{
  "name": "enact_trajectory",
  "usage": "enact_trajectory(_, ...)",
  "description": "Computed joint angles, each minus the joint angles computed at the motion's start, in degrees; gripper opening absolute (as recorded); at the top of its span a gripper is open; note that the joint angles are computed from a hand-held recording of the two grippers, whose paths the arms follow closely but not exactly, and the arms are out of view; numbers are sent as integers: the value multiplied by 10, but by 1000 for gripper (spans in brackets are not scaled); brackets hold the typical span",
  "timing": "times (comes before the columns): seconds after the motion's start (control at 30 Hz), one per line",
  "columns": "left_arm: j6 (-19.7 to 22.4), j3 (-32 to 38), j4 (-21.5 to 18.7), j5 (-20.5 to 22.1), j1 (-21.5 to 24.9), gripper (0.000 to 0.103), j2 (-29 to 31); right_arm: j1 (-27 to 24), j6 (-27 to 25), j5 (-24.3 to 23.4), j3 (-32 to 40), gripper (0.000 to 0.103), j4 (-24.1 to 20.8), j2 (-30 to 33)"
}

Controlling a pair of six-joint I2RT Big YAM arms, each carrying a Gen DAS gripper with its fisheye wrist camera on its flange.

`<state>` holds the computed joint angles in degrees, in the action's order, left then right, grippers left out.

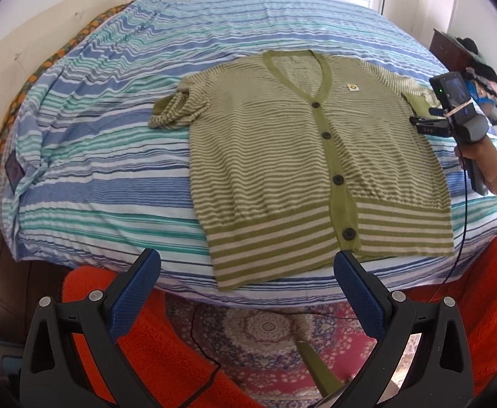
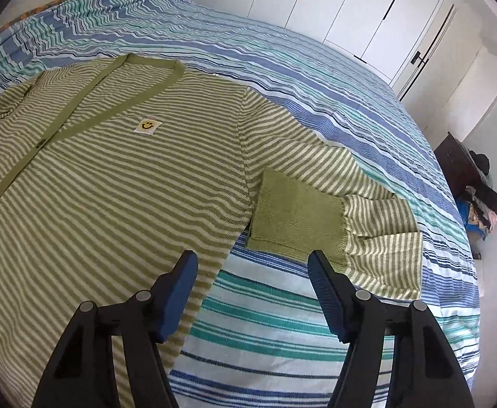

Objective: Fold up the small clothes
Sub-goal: 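Grasp the cardigan sleeve cuff with the right gripper and fold it onto the body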

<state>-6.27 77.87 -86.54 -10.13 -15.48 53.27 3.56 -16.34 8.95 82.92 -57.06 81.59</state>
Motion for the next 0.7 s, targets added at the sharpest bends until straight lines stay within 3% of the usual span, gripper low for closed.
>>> enact_trajectory(0.07, -1, 2, -4, -16, -9, 102, 4, -10, 5, -12, 18, 63, -3, 36)
enact_trajectory(0.13, 0, 4, -6, -31, -16, 102, 8, -32, 23, -46, 39, 31, -5, 53)
enact_trajectory(0.17, 0, 5, -8, -38, -18, 102, 10, -45, 31, -55, 46, 7, -5, 54)
enact_trajectory(0.33, 4, 10, -15, -48, -29, 102, 21, -159, 88, -74, 111, 7, 12, 49)
enact_trajectory(0.53, -16, 19, -26, -48, -66, 102, 41, -336, 151, -104, 237, 7, -56, 101)
enact_trajectory(0.7, -29, 37, -33, -45, -111, 102, 65, -414, 192, -148, 255, 7, -115, 128)
